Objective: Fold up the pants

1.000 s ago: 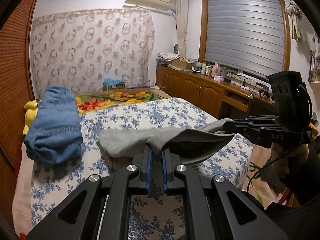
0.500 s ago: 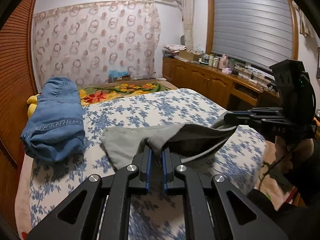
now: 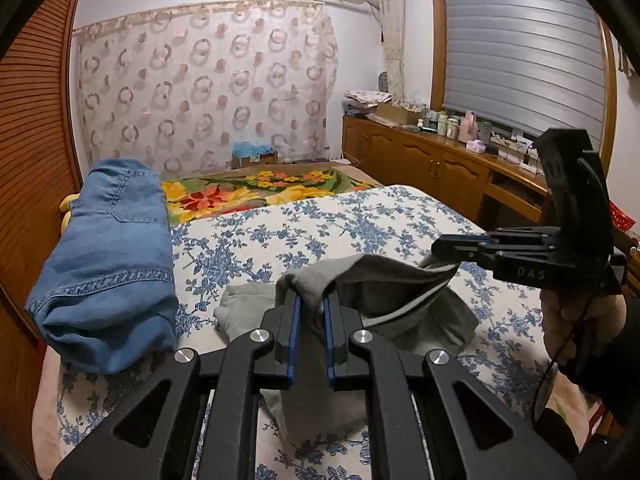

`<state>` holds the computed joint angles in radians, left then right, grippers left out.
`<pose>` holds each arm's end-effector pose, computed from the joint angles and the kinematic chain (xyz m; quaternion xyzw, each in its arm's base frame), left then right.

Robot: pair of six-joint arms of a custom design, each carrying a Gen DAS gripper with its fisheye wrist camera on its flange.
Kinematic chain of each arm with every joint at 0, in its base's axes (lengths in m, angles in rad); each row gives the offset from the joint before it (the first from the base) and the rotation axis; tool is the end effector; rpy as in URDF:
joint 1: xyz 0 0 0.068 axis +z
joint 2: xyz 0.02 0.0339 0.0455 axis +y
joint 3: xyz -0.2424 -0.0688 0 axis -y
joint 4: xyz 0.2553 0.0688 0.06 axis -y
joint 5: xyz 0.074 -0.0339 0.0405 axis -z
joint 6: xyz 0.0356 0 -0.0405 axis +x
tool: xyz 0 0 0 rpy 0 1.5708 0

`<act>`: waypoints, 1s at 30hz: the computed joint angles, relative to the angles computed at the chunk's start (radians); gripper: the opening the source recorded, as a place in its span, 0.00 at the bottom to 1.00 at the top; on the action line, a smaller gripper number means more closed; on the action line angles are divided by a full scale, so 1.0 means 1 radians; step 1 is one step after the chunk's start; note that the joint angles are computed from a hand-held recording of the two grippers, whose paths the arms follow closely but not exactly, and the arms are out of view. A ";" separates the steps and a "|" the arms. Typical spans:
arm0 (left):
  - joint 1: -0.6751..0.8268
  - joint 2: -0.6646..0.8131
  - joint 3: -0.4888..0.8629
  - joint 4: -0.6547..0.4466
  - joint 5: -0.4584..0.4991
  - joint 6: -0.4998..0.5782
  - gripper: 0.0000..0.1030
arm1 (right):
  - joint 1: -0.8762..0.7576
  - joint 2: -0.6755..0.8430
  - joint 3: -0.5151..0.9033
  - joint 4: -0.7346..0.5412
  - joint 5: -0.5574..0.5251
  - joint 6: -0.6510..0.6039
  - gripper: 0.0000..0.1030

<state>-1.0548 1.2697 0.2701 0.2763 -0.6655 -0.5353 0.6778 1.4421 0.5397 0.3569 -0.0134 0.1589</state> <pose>0.1243 -0.1745 0.0951 0.0915 0.8671 -0.0689 0.4847 0.2240 0.1809 0.1339 -0.2267 0.8414 0.2046 0.4458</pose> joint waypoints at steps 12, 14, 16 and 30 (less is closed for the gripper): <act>0.037 -0.010 -0.068 0.056 0.066 -0.038 0.74 | -0.009 0.119 0.077 0.013 0.012 -0.014 0.11; 0.040 0.013 -0.076 0.069 0.073 -0.054 0.74 | -0.010 0.124 0.076 0.026 0.014 -0.018 0.11; 0.033 0.047 -0.070 0.069 0.062 -0.072 0.74 | -0.007 0.121 0.075 0.027 0.030 -0.019 0.11; 0.023 0.234 -0.045 0.124 0.079 -0.129 0.74 | -0.042 -0.056 -0.080 -0.034 0.001 -0.067 0.39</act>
